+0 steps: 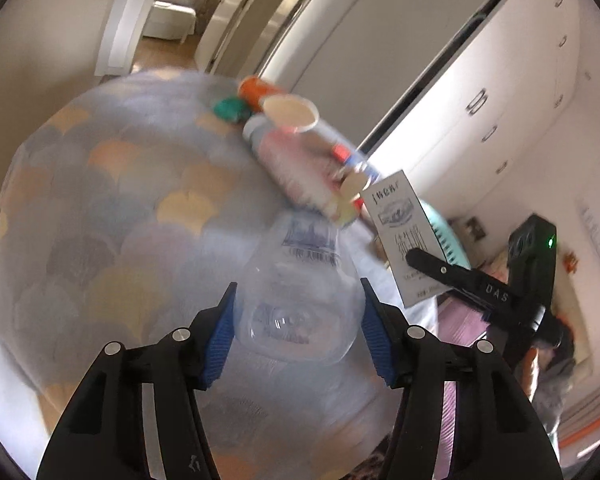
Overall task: Collect trash
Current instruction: 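Carry bottle and navy carton over the teal basket and release both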
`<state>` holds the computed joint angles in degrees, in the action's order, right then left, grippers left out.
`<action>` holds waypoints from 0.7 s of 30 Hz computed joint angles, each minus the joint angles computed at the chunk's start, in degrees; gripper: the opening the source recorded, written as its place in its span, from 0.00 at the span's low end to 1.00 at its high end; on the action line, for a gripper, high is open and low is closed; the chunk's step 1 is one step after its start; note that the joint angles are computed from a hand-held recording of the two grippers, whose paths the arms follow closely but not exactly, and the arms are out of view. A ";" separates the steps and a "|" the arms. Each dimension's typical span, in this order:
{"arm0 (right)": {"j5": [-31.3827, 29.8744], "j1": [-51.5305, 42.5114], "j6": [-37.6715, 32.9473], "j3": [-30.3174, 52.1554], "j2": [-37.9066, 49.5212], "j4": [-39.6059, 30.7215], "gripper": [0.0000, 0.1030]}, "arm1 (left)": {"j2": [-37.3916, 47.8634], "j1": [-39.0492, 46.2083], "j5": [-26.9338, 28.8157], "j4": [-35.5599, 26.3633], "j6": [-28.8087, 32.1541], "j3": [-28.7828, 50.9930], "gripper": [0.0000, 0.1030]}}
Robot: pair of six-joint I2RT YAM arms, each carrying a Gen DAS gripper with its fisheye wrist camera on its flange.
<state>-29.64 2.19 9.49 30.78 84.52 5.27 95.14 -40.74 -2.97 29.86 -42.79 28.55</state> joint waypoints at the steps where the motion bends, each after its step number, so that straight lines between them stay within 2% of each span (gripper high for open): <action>1: -0.13 -0.32 0.04 0.08 -1.09 -0.33 0.35 | -0.74 0.07 -0.32 -0.14 0.53 0.03 0.53; 6: -0.32 -1.65 0.74 0.97 -3.74 -1.12 0.35 | -2.19 -0.08 -1.33 -2.59 2.99 2.49 0.53; 11: -1.48 -3.72 0.71 1.44 -4.00 -2.04 0.35 | -2.10 0.67 -0.34 -8.65 4.92 7.31 0.52; 14: -2.66 -5.91 0.81 0.95 -5.72 -2.58 0.35 | -2.12 1.67 0.74 -10.09 5.94 10.21 0.52; 21: -6.23 -13.47 -0.38 1.73 -10.25 -4.96 0.35 | 0.36 0.04 0.40 -14.51 10.48 21.09 0.52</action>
<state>-35.87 -11.27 9.11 32.51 74.27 0.31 95.50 -40.70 -2.57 15.36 -32.31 49.64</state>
